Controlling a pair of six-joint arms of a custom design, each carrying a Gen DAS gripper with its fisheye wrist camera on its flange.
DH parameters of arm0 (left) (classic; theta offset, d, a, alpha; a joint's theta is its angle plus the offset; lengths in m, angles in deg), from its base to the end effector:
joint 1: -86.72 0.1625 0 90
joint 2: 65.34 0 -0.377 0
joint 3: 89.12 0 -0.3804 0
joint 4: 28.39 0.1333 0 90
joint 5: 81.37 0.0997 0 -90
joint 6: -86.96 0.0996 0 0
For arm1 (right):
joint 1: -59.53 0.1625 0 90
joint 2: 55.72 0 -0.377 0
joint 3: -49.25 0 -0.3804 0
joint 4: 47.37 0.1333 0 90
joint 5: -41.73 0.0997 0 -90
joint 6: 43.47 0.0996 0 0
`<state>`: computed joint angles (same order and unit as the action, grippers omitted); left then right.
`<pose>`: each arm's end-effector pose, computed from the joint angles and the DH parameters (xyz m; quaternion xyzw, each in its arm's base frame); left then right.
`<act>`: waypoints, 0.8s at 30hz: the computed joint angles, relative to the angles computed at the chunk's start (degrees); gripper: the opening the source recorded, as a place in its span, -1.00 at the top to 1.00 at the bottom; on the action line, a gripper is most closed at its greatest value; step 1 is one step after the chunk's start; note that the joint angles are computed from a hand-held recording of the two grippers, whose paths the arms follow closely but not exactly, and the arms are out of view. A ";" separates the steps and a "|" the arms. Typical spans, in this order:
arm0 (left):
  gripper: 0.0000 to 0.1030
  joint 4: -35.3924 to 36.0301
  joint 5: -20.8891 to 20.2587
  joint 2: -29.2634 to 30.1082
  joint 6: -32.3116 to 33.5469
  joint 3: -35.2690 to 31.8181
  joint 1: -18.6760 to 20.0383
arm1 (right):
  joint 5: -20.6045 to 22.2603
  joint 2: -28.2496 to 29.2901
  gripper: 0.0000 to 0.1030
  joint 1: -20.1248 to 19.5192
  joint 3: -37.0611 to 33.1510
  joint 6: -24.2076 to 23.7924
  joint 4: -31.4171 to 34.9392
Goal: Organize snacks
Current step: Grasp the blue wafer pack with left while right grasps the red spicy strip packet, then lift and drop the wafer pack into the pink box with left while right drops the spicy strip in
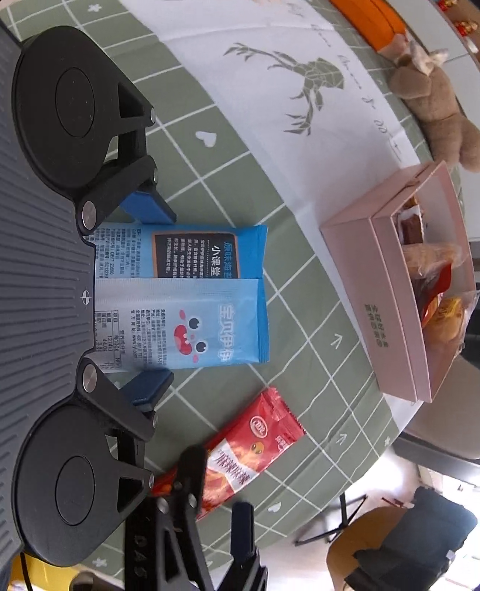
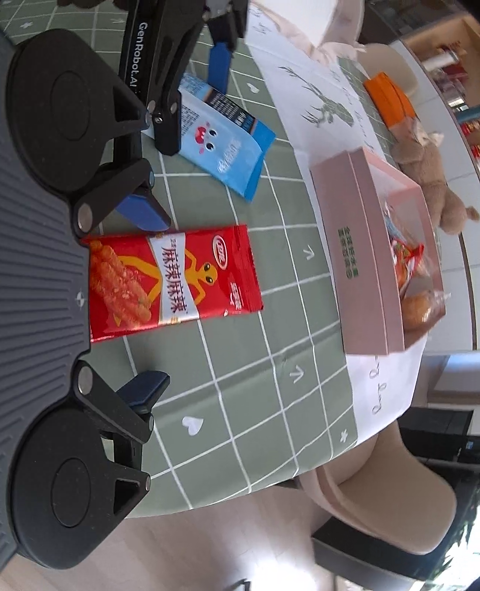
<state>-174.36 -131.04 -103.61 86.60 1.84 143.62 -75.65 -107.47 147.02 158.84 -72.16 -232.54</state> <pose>-0.1786 -0.6361 0.0233 0.2550 0.9031 -0.1249 0.3223 0.0625 -0.5721 0.1267 0.1347 -0.9137 0.2392 0.2996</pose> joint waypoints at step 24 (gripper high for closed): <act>-0.74 -20.33 -17.04 6.94 3.21 -25.20 1.66 | 10.87 0.08 0.14 8.88 -28.14 -6.35 13.59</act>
